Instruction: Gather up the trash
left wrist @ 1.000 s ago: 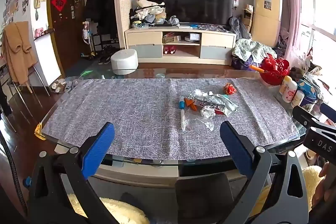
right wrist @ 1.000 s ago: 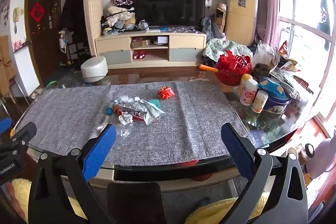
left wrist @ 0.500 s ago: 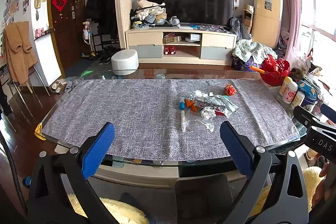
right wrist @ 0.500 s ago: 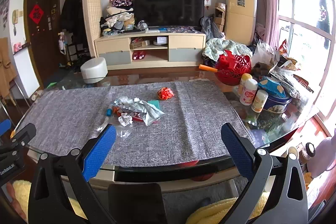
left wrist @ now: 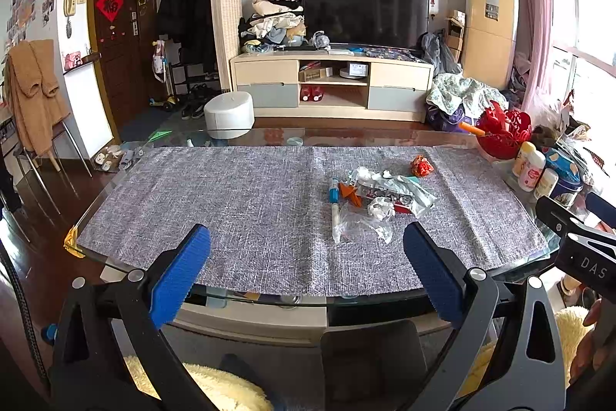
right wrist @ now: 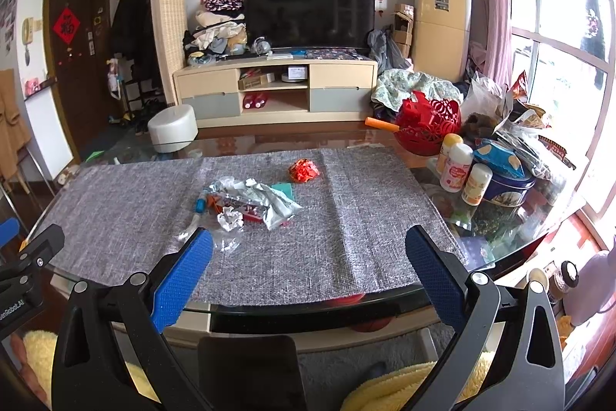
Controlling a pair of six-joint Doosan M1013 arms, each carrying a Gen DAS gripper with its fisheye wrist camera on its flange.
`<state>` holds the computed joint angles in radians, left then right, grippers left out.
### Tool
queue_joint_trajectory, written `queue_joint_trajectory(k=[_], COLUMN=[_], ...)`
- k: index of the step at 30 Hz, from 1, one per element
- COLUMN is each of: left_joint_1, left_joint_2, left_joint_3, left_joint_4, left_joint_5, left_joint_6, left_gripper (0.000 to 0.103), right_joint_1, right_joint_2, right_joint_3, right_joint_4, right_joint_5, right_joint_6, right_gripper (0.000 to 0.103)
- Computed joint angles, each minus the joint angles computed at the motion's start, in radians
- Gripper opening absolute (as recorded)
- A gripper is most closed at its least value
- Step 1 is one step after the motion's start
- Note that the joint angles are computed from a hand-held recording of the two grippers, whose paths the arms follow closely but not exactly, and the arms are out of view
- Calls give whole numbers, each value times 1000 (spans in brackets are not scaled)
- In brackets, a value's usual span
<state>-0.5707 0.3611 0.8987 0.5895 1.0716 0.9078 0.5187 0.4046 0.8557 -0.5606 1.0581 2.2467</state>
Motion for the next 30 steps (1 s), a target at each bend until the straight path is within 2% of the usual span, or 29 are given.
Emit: queue_joint_trajectory(k=[30], left_joint_1=[-2], left_joint_2=[3], left_joint_3=[-6], left_joint_4=[9], left_joint_5=[5], left_joint_6=[-2], left_gripper=[95], right_joint_1=[-3], right_joint_2=[3], right_joint_3=[-7], right_joint_4=[19], right_joint_5=[1], right_joint_6=[-9], right_gripper=[100])
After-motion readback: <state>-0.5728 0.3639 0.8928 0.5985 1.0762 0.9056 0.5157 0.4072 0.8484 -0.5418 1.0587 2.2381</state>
